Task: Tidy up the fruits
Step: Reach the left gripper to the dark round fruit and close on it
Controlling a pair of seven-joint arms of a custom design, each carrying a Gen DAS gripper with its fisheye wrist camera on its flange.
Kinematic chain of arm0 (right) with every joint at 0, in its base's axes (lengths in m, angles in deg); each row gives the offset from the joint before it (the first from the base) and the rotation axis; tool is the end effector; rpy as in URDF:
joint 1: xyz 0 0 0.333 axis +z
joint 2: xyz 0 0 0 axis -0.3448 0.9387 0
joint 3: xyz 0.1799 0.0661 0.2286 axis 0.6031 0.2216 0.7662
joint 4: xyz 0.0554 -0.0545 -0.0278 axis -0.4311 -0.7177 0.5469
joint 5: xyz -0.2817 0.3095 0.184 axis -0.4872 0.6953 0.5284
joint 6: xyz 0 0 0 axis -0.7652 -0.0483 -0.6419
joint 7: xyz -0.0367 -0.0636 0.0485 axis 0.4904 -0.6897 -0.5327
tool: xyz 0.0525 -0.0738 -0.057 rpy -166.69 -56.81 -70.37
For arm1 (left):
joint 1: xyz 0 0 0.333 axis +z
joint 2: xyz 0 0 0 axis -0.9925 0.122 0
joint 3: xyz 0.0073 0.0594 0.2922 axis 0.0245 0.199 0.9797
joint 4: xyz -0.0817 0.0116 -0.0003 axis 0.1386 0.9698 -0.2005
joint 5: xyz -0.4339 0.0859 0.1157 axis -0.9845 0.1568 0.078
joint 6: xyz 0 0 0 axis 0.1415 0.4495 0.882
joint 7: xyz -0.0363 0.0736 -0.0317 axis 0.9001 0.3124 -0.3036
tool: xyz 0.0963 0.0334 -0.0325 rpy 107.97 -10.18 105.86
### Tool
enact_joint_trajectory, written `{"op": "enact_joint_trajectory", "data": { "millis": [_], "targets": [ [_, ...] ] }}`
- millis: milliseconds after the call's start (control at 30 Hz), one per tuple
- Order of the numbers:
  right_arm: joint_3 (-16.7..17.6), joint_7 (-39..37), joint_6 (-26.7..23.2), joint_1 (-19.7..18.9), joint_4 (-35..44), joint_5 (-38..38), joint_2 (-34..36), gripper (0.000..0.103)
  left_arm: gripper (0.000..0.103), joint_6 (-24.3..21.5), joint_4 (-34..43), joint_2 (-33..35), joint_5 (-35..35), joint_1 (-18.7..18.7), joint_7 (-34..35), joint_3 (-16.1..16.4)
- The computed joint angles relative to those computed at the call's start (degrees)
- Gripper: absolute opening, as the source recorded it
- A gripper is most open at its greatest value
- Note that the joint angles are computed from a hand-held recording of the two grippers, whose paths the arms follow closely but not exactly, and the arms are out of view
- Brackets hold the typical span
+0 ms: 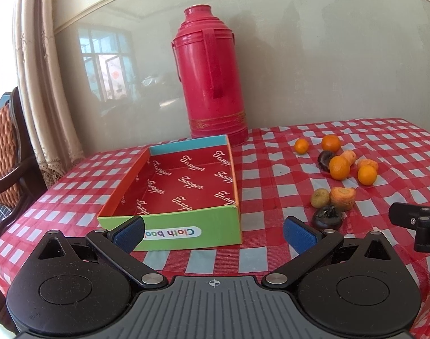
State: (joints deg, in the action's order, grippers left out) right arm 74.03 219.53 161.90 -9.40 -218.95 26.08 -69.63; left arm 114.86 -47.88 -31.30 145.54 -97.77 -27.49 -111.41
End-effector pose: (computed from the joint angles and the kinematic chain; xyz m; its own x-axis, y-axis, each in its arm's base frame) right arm 0.4257 0.2634 0.4713 -0.0574 -0.9918 -0.1146 -0.4932 0.1280 -0.8605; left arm 0.4307 -0.3502 0.4717 0.0055 -0.9821 -0.1884 -0.4413 0.1667 -0.8818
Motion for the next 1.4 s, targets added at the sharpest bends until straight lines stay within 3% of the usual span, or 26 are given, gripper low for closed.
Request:
{"op": "enact_joint_trajectory", "data": {
  "millis": [333,667,833,867,900,967,1233,1367,1400],
  "targets": [
    [1.79,9.8,-0.86,-2.93,-4.2,-4.04,-7.06,0.097,0.103,5.33,2.01,2.11,3.22,-0.47,2.77,-0.04],
    [1.47,15.94,2.27,-6.04,-9.0,-4.69,-13.27,0.097,0.103,8.93,10.74,13.01,4.61,-2.84,6.22,1.71],
    [2.5,18.41,4.44,-8.17,-9.44,-5.28,-14.06,0.097,0.103,9.01,13.29,16.36,4.73,-4.16,4.6,3.33],
    [2.47,18.39,4.79,-8.33,-9.33,-5.13,-13.84,0.097,0.096,9.13,13.65,16.88,4.78,-4.39,4.44,3.6],
    [2.48,18.43,5.15,-8.48,-9.31,-5.01,-13.77,0.097,0.079,9.33,14.27,17.73,3.52,-4.6,5.85,3.96],
    [2.87,19.11,6.29,-9.23,-9.16,-5.35,-13.58,0.097,0.069,10.36,15.52,19.67,-2.24,-4.99,10.89,4.75],
    [4.04,19.19,8.01,-10.62,-8.23,-5.8,-12.51,0.097,0.068,10.59,17.46,22.58,-6.33,-6.46,13.35,6.24],
    [4.0,18.8,7.7,-10.49,-8.21,-5.52,-12.46,0.097,0.041,12.79,17.44,22.96,-8.28,-6.66,15.07,6.77],
    [4.06,18.79,7.5,-10.48,-8.25,-5.46,-12.57,0.097,0.041,12.54,17.52,23.0,-7.75,-6.86,14.93,6.8]
  ]
}}
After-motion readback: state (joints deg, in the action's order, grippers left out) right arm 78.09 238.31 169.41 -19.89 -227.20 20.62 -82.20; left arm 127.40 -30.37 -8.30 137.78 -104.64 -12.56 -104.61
